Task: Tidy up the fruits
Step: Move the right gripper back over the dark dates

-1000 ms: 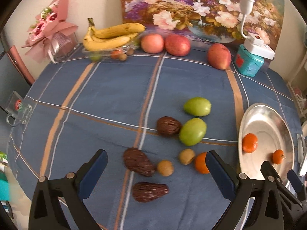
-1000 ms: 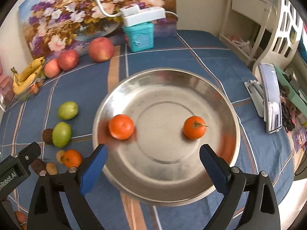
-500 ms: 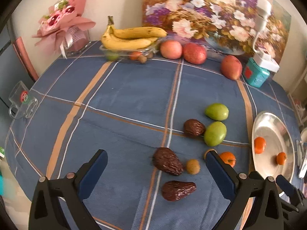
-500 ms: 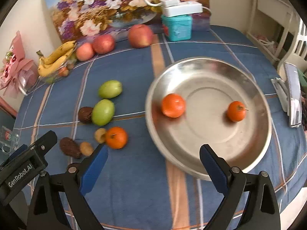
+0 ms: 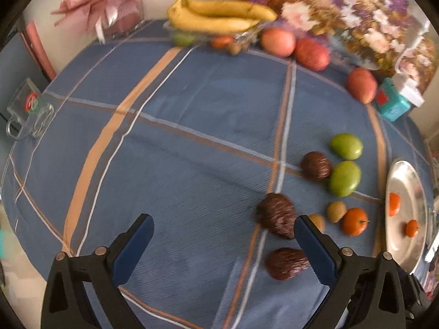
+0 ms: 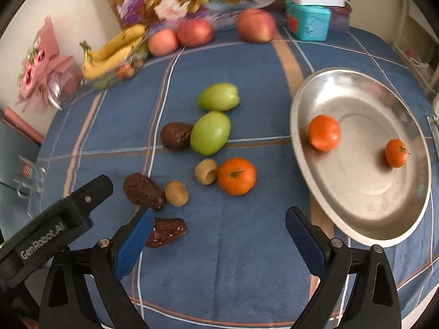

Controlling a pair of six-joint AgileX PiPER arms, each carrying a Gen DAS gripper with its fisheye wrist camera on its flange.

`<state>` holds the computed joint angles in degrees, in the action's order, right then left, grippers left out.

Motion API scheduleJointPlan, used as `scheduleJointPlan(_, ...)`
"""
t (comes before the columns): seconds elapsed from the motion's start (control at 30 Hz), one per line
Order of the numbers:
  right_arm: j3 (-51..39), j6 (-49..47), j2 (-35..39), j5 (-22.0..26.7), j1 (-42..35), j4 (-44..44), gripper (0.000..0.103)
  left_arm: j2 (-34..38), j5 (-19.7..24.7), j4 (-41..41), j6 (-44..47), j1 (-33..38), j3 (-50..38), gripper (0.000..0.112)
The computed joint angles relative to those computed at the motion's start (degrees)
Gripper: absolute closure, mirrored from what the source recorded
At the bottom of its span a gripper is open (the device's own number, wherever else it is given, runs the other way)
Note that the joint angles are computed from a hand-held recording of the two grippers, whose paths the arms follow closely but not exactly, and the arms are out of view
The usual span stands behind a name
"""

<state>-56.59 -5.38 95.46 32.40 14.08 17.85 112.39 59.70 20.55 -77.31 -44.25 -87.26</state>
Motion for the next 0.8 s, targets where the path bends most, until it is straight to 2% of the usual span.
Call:
scheduleJointPlan(0.1,-0.68,-2.13,1.32,0.89,0.60,2.27,0.007,-0.13,-0.62,-2.35,0.92,1.35,1.61,0.009)
scheduleJointPlan(0.23,-1.50,-2.32,2.79,1.55,2.20,2.02,0.007,0.09,1.55,-3.36,0.74,2.34,2.22,0.009)
scheduleJointPlan(0.47,-3.44,-4.54,5.21,2.74,5.58,3.09,0.007,-2.24,-0.72,-3.13,-2.46,2.88,6.06,0.009)
scheduleJointPlan(0.8,-5.88,0.90,8.31,1.91,11.09,-4.09,0.008,-2.72,-1.88,-3.03,-1.68,3.55,6.76,0.009)
